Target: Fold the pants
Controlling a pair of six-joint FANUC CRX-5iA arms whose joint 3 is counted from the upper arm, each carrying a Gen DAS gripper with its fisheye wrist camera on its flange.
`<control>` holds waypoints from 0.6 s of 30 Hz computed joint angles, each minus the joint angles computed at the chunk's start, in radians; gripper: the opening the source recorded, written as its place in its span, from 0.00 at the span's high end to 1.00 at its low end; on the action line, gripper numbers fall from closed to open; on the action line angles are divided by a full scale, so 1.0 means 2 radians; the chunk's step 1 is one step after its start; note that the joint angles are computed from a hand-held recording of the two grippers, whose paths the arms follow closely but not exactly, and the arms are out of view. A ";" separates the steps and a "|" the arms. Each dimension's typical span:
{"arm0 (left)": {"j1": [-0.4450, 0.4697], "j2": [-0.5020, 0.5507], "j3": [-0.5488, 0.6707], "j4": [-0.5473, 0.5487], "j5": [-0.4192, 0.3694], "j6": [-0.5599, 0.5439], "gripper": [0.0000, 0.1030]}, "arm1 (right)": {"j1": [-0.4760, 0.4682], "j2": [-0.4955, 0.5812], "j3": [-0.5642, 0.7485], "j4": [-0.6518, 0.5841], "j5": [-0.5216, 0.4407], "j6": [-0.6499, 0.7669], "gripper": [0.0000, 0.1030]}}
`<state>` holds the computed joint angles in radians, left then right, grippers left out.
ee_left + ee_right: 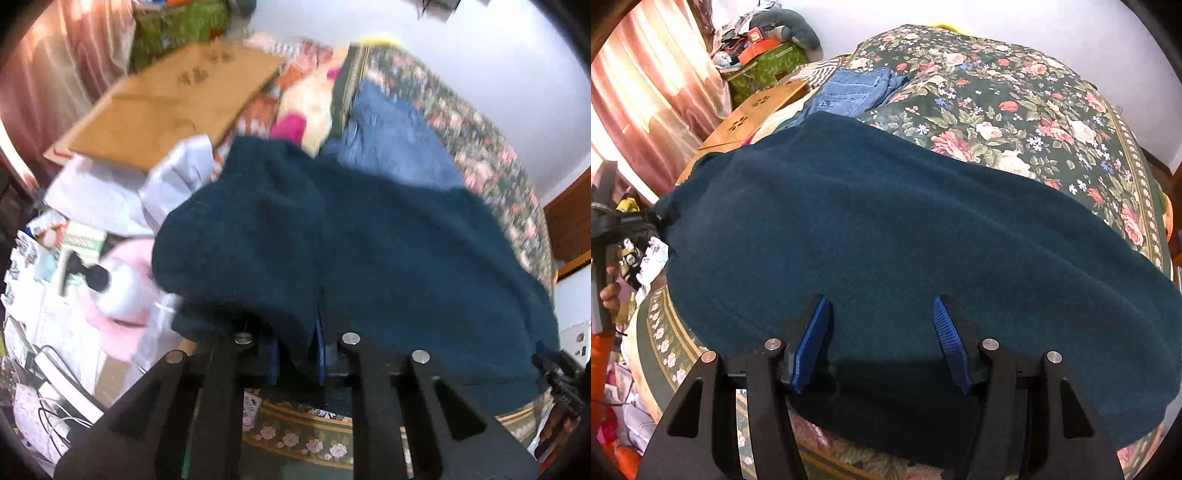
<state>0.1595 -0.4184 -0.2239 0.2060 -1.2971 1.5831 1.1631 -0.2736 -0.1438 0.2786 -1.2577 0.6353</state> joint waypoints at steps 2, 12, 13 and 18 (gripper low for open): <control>0.030 -0.017 -0.006 0.028 0.002 -0.018 0.84 | 0.002 -0.001 0.001 -0.002 -0.003 0.002 0.47; 0.013 0.011 -0.055 0.002 -0.015 -0.009 0.80 | 0.017 -0.031 -0.032 0.014 0.016 -0.058 0.47; 0.003 0.010 -0.053 -0.009 -0.011 -0.002 0.79 | 0.020 -0.035 -0.035 0.018 0.012 -0.065 0.47; -0.018 0.011 -0.014 -0.048 -0.029 -0.010 0.59 | 0.033 -0.068 -0.059 0.050 -0.024 -0.110 0.47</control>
<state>0.1234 -0.3974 -0.2521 0.1095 -1.3547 1.5628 1.2281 -0.4095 -0.2609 0.3777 -1.3057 0.4156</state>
